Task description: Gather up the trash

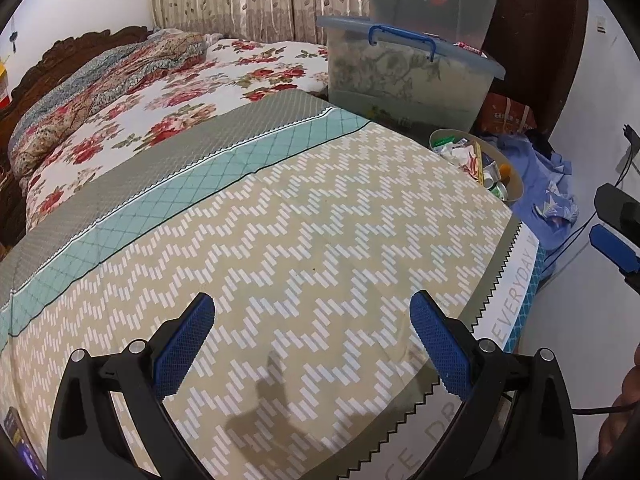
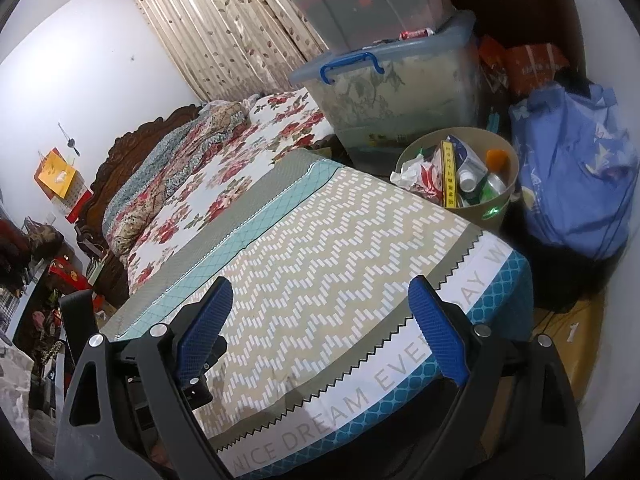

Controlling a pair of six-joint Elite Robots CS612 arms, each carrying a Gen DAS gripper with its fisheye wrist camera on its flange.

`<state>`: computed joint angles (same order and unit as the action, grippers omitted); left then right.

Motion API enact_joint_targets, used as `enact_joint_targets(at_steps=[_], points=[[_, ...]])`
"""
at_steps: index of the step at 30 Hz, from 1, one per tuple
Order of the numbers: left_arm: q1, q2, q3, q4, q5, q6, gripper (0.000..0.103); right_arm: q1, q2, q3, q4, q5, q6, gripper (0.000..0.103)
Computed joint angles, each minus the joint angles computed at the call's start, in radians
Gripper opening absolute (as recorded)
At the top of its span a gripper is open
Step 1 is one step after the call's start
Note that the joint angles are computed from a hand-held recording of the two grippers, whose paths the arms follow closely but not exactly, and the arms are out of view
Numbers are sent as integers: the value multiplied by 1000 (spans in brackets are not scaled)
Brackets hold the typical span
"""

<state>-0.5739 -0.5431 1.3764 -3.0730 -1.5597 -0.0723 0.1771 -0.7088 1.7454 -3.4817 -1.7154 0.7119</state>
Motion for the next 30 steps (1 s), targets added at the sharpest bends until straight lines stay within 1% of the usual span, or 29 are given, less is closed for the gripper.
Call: enact_joint_targets(at_steps=[5,8,13,16,20,24,30], points=[[10,1,-7,22,-11,-48,94,1,2,-5,6,5,-1,89],[15,2,-12,31,-15,-60,94,2,2,-5,4,5,-1,89],[8,1,-6,18,49,-57,94,3,2,-7,6,1,-3,89],[8,1,-10,36,62,-61,94,3,1,-7,9,3,-4,89],[14,2,-19,58,52,-86,94,2,0,-6,13,8,-6,89],[17,1,-11,29,54,-89,94,3,1,-8,15,5,-3,89],[9,-1,6,-47,77,-43,94,7,2,-9,7,-13,-12,89]])
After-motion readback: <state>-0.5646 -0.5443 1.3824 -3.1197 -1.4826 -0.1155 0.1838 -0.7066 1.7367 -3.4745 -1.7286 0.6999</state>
